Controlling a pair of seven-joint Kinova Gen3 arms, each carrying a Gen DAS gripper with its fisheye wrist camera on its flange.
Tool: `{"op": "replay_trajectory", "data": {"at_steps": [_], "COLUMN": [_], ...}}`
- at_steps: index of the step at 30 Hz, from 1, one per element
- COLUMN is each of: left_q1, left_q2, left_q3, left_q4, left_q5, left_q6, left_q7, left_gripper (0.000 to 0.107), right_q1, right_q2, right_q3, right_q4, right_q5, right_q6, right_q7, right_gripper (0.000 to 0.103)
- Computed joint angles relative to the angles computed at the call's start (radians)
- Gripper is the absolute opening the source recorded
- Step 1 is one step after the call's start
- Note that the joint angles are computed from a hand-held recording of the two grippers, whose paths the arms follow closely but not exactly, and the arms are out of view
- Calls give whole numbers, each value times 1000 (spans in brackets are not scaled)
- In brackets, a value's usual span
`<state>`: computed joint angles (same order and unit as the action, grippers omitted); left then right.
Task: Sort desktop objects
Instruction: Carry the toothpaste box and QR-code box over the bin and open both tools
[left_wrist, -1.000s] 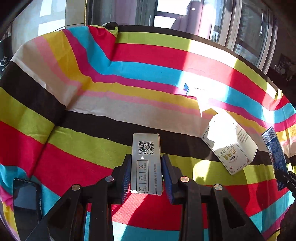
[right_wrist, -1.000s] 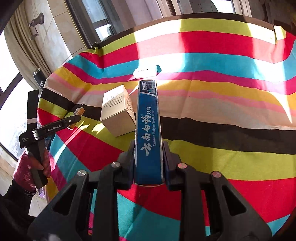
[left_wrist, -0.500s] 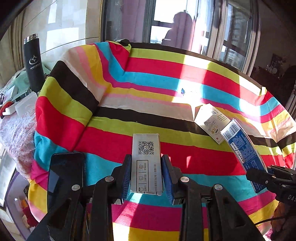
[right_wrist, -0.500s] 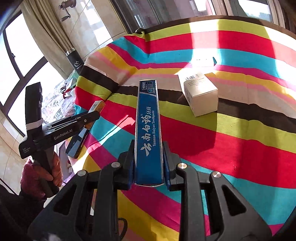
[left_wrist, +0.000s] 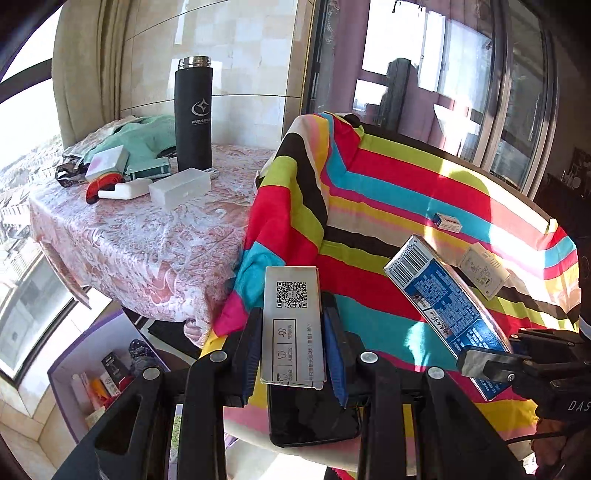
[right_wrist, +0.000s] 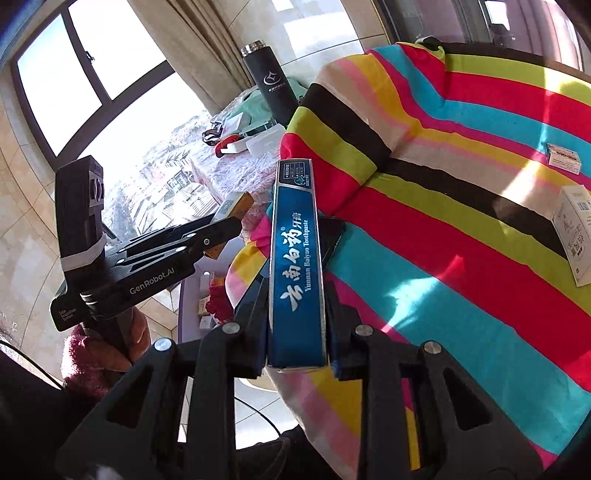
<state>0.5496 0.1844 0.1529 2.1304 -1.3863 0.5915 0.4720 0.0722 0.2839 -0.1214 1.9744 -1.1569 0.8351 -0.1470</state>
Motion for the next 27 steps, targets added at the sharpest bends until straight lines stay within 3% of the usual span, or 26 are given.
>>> {"op": "replay_trajectory", "data": {"at_steps": [11, 21, 27], "left_q1": [-170, -313, -376], "left_q2": [-80, -40, 3], "left_q3": [-42, -75, -88], "left_q4": [206, 321, 351], "left_q5": [-53, -154, -187], "left_q6": [10, -34, -46], "left_q7": [177, 369, 436], "left_gripper": [33, 33, 34], "right_q1": [-196, -337, -390], "right_q2": [117, 212, 256], "right_q3": [-125, -211, -264], "right_q4": [-146, -244, -248], "right_q5": [130, 291, 374], "right_q6": [-26, -164, -287], "right_q7": [-81, -202, -289], "right_gripper": [28, 28, 29]}}
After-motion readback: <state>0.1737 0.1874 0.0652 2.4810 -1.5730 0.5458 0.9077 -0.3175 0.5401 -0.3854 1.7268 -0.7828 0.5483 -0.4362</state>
